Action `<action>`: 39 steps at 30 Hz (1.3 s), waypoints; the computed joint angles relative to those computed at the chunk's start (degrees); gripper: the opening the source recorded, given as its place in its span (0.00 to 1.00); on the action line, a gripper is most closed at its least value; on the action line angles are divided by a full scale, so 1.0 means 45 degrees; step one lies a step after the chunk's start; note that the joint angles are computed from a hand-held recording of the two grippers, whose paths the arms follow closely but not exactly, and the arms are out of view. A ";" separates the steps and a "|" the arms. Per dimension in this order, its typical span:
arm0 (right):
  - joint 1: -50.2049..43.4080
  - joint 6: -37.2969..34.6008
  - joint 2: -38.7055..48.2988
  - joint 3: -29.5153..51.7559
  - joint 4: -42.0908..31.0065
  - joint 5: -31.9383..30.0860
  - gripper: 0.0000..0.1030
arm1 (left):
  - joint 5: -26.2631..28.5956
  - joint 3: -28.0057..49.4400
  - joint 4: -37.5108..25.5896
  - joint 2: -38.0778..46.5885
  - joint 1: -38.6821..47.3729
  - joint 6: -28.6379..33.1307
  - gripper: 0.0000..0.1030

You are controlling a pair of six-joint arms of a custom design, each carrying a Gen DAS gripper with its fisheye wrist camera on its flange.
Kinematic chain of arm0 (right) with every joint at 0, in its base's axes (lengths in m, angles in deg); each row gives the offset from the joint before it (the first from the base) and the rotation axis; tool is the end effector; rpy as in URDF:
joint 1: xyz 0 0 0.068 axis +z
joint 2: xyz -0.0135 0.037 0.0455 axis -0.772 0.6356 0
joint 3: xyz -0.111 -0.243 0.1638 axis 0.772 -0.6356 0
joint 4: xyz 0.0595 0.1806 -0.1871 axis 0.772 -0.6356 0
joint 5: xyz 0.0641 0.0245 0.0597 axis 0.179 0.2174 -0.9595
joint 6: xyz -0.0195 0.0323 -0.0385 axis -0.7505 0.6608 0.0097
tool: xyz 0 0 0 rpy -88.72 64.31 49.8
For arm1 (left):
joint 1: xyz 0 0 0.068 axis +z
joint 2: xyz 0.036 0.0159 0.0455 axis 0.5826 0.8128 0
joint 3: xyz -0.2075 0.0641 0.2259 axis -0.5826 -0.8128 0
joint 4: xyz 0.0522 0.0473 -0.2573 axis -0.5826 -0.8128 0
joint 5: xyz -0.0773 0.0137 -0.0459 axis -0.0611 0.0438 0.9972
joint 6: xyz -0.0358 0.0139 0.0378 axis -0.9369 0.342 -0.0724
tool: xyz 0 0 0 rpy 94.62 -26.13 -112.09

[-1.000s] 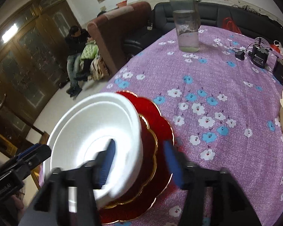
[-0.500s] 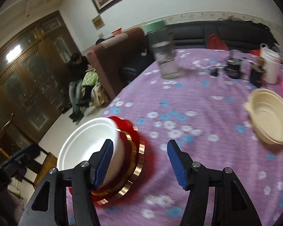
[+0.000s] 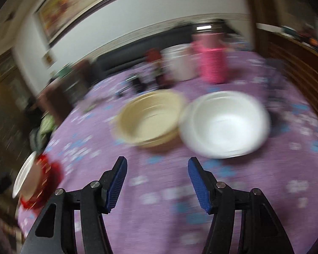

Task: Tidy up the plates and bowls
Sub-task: 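Move both tools to the small white foam bowl, then close both grippers on the rim of the small white bowl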

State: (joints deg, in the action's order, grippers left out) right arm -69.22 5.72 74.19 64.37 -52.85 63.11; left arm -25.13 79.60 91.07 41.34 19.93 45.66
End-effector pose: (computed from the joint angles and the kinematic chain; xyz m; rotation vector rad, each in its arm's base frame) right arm 0.3112 -0.0893 0.1150 0.0995 2.3048 0.3201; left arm 0.2527 -0.0649 0.1473 -0.1536 2.3625 -0.0954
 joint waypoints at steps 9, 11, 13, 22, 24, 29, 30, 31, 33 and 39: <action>-0.1551 0.1461 0.3380 0.4867 -0.3079 0.0792 0.62 | -0.0069 0.1406 -0.0027 0.2604 -0.1380 -0.0724 0.78; -0.1355 0.1560 0.3995 0.5568 -0.3435 0.0733 0.62 | 0.0092 0.1738 -0.0121 0.3086 -0.1658 -0.0800 0.78; -0.1143 0.1553 0.4312 0.5733 -0.3472 0.0714 0.62 | 0.0125 0.1971 -0.0144 0.3416 -0.1835 -0.0816 0.78; -0.1061 0.0927 0.4418 0.5467 -0.3328 0.0072 0.15 | 0.1029 0.2621 -0.0049 0.4329 -0.1321 -0.0949 0.78; -0.1238 0.0575 0.4202 0.5199 -0.3513 -0.0470 0.14 | 0.1315 0.2870 -0.0039 0.4635 -0.1187 -0.0964 0.78; -0.1724 -0.0902 0.3578 0.4665 -0.5094 -0.2166 0.13 | 0.2368 0.3638 -0.0084 0.5534 -0.1099 -0.1119 0.77; -0.1761 -0.1307 0.3550 0.4712 -0.5702 -0.2571 0.13 | 0.2514 0.3791 0.0009 0.5725 -0.1196 -0.1103 0.77; -0.1802 -0.1600 0.3565 0.4719 -0.6049 -0.2842 0.13 | 0.2638 0.3924 0.0162 0.5906 -0.1330 -0.1086 0.77; -0.1778 -0.2263 0.3412 0.4475 -0.6685 -0.3239 0.13 | 0.3004 0.4104 0.0629 0.6232 -0.1539 -0.1033 0.77; -0.1123 -0.2881 0.2875 0.3130 -0.5899 -0.2360 0.14 | 0.3350 0.5690 0.0208 0.7585 -0.2123 -0.1054 0.77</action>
